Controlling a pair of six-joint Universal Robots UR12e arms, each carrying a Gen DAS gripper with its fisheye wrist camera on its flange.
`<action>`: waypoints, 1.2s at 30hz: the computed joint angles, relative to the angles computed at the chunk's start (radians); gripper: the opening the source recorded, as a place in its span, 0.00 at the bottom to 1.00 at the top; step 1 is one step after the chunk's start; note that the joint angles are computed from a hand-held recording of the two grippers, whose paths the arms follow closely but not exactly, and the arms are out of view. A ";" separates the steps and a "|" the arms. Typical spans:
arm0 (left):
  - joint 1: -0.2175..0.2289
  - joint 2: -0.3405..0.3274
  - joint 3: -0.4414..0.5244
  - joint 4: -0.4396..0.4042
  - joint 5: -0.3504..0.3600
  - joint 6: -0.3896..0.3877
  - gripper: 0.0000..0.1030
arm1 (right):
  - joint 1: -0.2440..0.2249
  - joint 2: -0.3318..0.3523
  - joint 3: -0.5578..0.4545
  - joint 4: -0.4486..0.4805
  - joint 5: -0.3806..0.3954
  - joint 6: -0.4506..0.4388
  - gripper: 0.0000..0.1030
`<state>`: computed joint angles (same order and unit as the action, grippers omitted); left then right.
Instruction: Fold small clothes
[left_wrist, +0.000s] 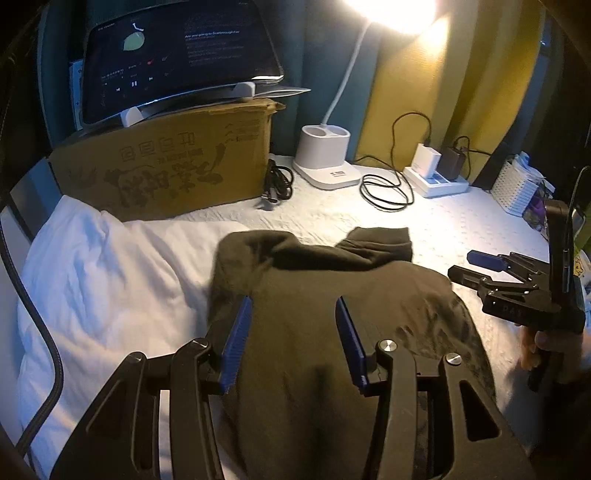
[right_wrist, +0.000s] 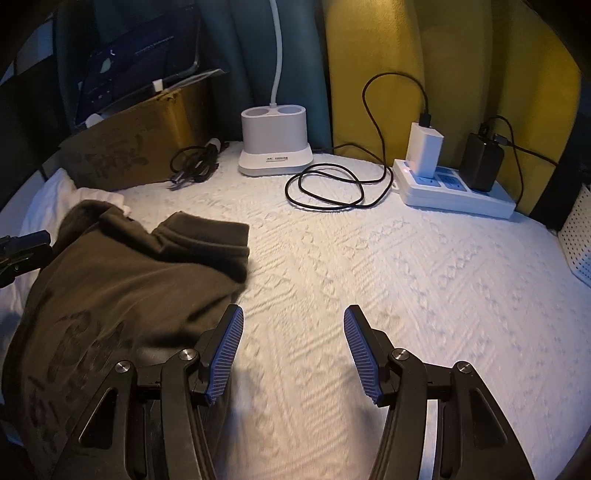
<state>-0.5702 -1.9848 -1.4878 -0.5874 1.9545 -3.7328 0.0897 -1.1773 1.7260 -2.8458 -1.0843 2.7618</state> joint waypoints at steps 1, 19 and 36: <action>-0.005 0.000 0.001 -0.002 0.003 -0.002 0.48 | -0.003 -0.005 0.008 -0.004 0.003 -0.002 0.57; -0.081 -0.009 0.021 -0.008 0.016 -0.007 0.51 | -0.082 -0.104 0.158 -0.091 0.052 -0.003 0.58; -0.142 -0.017 0.036 0.051 0.042 -0.006 0.64 | -0.166 -0.199 0.277 -0.179 0.111 -0.001 0.61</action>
